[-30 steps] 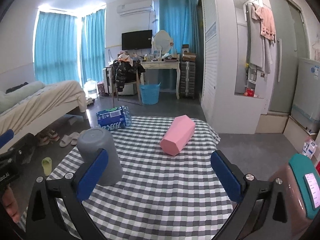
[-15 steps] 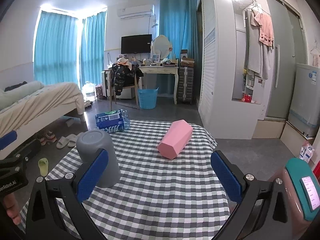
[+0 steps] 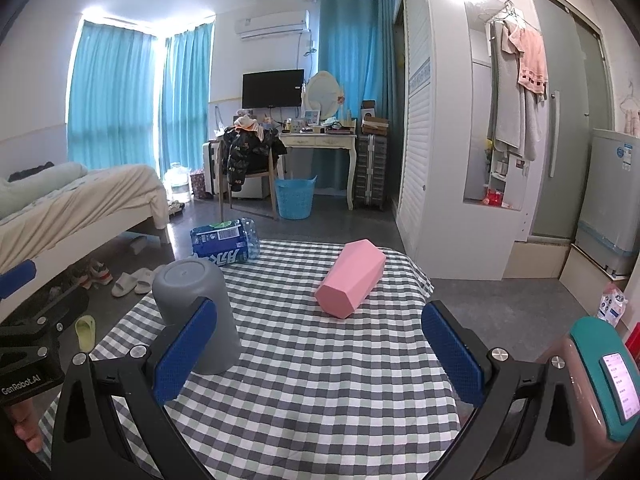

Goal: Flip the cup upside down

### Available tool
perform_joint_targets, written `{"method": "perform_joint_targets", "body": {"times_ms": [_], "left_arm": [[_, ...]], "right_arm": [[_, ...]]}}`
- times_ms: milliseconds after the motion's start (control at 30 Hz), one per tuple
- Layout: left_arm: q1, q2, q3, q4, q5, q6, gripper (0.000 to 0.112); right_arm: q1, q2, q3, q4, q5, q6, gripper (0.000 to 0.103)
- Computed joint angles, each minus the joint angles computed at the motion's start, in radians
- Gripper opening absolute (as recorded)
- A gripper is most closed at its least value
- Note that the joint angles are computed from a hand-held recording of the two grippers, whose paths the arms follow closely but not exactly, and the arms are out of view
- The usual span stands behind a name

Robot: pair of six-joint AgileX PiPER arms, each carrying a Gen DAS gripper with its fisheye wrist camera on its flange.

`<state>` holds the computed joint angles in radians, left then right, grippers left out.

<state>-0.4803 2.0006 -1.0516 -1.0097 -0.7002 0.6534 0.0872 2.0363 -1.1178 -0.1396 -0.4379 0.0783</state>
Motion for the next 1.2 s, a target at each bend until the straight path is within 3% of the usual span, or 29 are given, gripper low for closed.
{"method": "perform_joint_targets", "body": {"times_ms": [1200], "left_arm": [[-0.004, 0.010, 0.001, 0.010, 0.004, -0.009, 0.103]], "right_arm": [[0.004, -0.001, 0.010, 0.006, -0.005, -0.012, 0.103]]}}
